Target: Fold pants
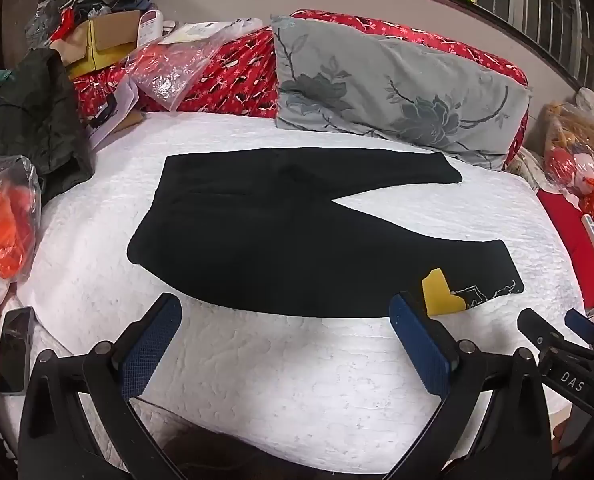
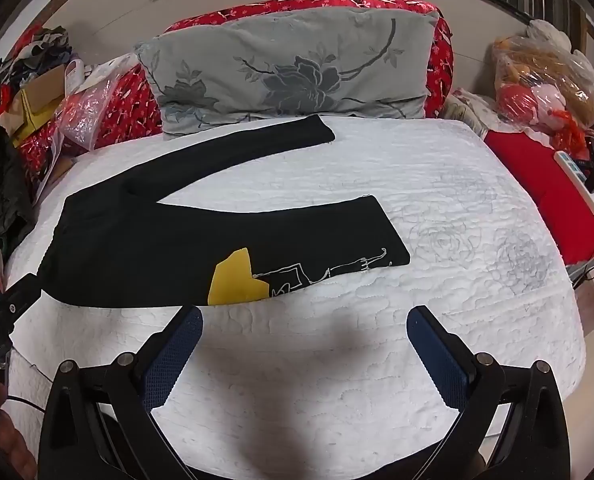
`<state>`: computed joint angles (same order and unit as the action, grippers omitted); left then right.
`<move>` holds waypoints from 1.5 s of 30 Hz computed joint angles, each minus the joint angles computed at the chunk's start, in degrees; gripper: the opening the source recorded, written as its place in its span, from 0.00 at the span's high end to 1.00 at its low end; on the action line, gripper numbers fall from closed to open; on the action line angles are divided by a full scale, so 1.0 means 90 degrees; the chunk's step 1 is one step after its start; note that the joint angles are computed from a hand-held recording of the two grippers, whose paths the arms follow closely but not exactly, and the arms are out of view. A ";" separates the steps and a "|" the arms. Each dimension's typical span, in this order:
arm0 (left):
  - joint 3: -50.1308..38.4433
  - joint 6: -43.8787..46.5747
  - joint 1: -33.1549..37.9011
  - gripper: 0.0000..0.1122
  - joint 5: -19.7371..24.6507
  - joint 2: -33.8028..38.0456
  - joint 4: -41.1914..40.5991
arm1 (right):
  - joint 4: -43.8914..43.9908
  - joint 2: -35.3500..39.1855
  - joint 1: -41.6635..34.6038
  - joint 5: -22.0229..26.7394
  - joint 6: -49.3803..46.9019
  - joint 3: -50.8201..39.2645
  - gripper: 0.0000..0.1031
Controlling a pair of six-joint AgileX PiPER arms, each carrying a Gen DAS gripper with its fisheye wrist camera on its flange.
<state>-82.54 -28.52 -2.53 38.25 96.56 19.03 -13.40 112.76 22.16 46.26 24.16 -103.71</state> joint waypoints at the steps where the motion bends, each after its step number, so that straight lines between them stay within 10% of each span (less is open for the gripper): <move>1: -0.0052 0.0147 0.0073 0.08 -0.0007 0.0027 -0.0118 | 0.0016 0.0022 -0.0003 0.0041 -0.0008 -0.0036 0.00; 45: -0.0171 0.0033 0.0014 0.08 0.0208 0.0238 -0.0183 | 0.0153 0.0219 -0.0073 0.0158 -0.0096 -0.0202 0.00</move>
